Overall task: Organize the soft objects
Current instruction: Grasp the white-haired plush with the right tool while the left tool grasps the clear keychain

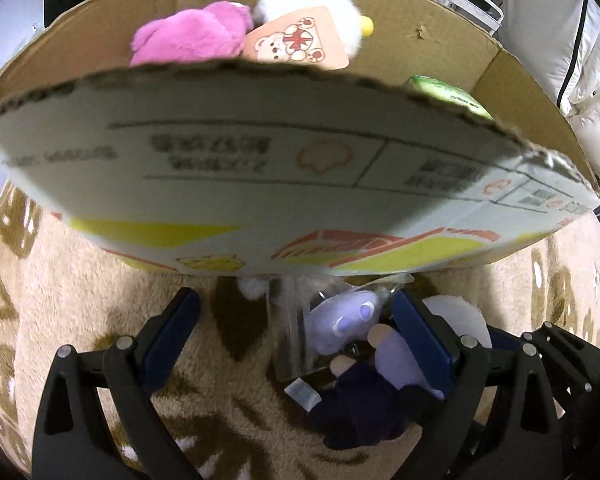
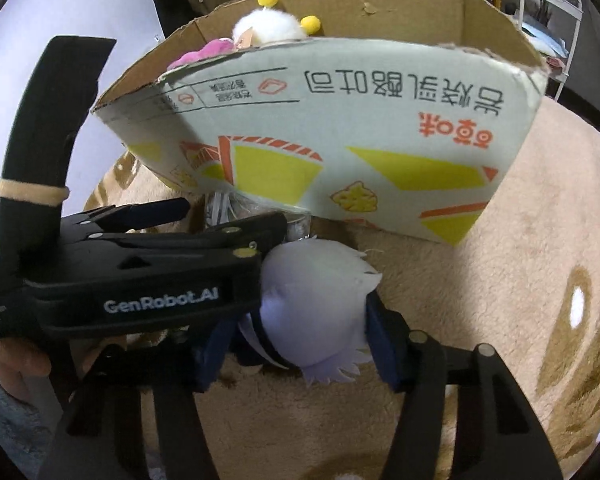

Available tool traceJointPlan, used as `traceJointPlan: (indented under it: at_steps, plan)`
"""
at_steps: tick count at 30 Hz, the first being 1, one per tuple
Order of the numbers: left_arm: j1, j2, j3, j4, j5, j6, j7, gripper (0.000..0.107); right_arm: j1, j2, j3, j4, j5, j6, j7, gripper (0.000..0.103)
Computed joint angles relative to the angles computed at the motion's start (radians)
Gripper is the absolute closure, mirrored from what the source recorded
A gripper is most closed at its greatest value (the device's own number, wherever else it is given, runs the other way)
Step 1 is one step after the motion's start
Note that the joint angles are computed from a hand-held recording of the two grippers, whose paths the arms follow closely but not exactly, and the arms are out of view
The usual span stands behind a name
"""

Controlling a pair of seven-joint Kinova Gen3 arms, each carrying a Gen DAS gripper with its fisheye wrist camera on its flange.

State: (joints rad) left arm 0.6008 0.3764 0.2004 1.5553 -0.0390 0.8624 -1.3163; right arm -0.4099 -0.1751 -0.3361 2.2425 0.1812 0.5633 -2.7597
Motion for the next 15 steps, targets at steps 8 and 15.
traceJointPlan:
  at_steps: [8,15]
  plan:
    - [0.015,0.022,0.001,-0.038,-0.007,0.010,-0.024,0.011,-0.006,-0.029,-0.023,-0.020,0.036,0.124,-0.078,0.040]
    - [0.092,0.071,-0.027,-0.097,-0.099,0.056,0.031,0.011,-0.010,-0.035,-0.023,-0.034,0.012,0.181,-0.065,0.040]
